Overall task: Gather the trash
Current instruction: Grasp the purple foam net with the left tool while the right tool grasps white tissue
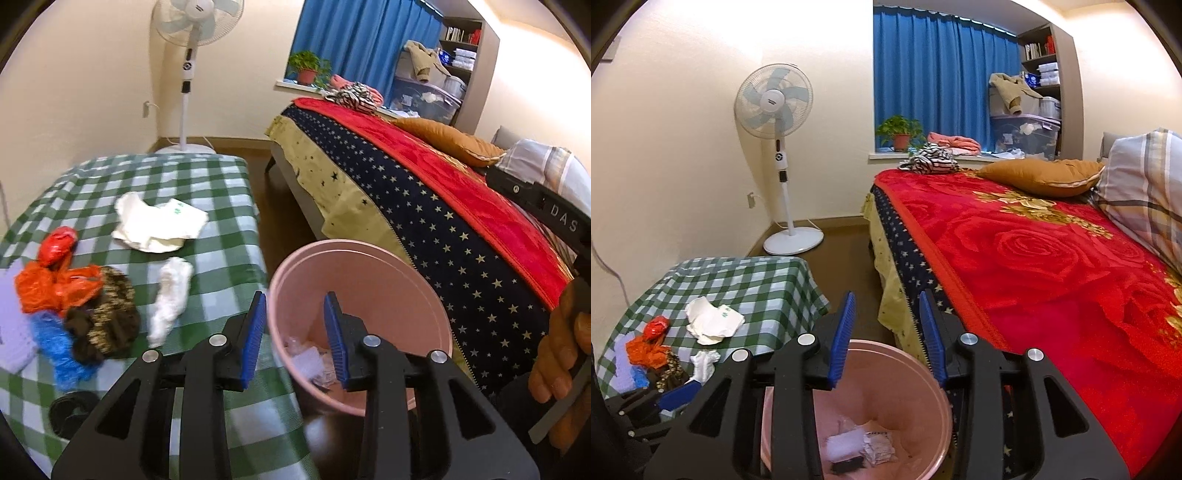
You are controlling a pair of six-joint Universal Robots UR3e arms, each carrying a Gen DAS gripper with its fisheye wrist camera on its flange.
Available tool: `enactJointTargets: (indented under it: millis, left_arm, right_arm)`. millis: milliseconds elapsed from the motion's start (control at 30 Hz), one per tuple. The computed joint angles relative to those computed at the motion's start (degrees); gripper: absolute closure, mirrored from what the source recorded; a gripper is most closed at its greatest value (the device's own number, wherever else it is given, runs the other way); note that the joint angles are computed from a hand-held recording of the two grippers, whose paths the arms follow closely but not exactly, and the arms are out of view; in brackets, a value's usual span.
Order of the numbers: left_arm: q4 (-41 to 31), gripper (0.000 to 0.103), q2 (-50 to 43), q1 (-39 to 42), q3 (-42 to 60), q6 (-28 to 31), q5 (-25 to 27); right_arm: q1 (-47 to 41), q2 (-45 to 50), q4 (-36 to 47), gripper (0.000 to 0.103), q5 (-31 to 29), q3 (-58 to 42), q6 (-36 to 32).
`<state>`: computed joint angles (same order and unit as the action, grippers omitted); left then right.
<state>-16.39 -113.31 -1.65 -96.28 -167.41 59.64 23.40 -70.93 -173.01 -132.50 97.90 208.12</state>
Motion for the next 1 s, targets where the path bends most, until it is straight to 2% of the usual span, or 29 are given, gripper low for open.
enactJointTargets:
  millis: [367, 467, 733, 1000]
  left_arm:
    - [1.14, 0.076, 7.76, 9.48, -7.90, 1.70, -2.73]
    - [1.98, 0.077, 9.11, 12.37, -9.91, 1.93, -3.64]
    - [12.20, 0.085, 10.89, 19.34, -17.64, 1.46, -2.38]
    - [18.16, 0.085, 7.44, 23.26, -18.73, -0.41, -0.74]
  right_arm:
    - [3.92, 4.53, -0.83, 0.065, 1.60, -5.60, -1.28]
    - [4.46, 6.24, -1.85, 0.065, 4.13, -7.51, -0.30]
    - [5.69, 12.82, -1.47, 0.069, 9.24, -15.17, 1.83]
    - [6.96, 22.03, 3.18, 0.069, 13.23, -28.08, 1.14]
